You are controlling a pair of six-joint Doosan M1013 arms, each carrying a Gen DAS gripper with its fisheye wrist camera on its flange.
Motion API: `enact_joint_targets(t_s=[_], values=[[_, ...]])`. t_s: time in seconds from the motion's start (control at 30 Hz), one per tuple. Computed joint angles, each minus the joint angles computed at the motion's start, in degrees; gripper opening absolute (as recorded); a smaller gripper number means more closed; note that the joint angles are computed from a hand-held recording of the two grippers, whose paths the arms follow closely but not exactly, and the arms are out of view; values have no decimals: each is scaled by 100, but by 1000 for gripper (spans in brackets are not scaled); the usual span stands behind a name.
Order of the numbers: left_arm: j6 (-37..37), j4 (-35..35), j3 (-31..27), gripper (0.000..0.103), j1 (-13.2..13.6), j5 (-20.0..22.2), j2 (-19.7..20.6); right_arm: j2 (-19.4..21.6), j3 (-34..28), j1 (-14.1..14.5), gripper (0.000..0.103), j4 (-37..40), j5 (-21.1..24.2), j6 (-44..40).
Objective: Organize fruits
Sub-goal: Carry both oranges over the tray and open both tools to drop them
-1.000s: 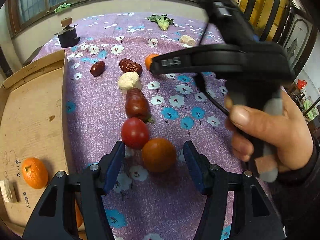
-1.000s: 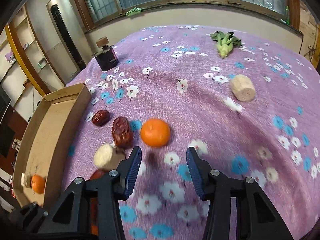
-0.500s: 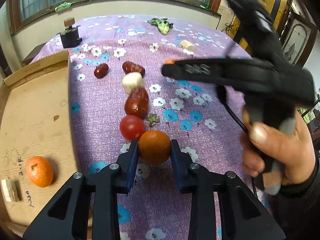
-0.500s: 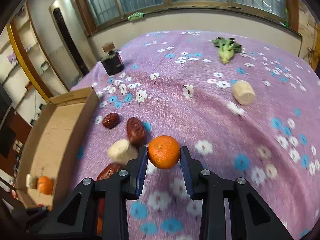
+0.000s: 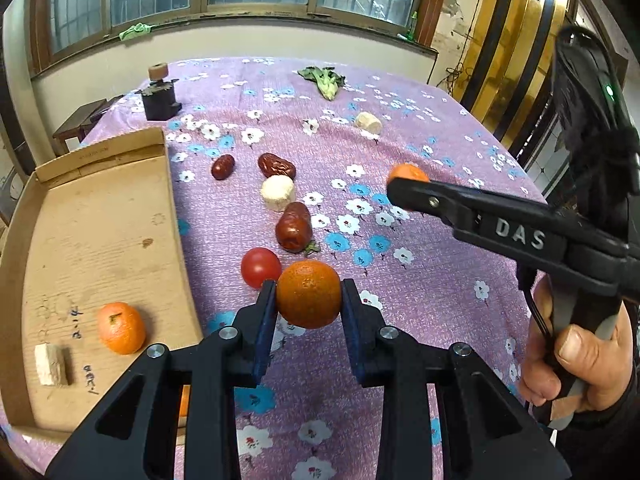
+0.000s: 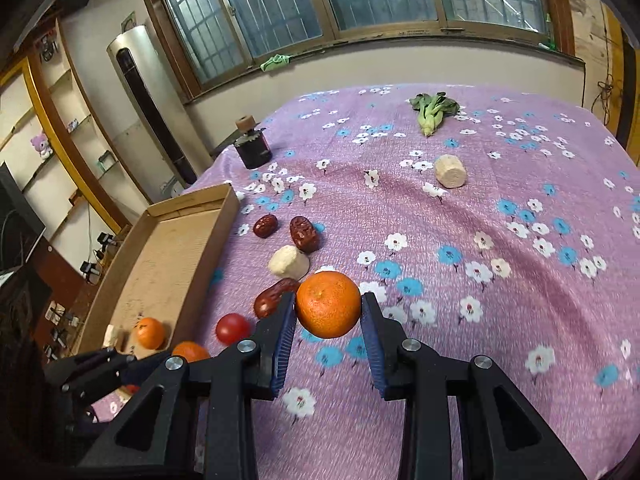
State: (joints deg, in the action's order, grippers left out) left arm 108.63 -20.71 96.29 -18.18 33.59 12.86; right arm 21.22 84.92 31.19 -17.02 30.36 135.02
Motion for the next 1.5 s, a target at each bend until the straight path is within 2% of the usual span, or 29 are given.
enact_joint_targets(t_s=[0.23, 0.73, 1.5], values=[[-56, 11, 92, 29, 92, -93, -103, -76, 80, 105, 33, -64, -39, 118], [-155, -73, 146, 29, 388, -208, -171, 60, -119, 258, 33, 210, 52, -193], [-687, 46, 93, 29, 1043, -359, -73, 609, -991, 482, 33, 896, 382, -1242]])
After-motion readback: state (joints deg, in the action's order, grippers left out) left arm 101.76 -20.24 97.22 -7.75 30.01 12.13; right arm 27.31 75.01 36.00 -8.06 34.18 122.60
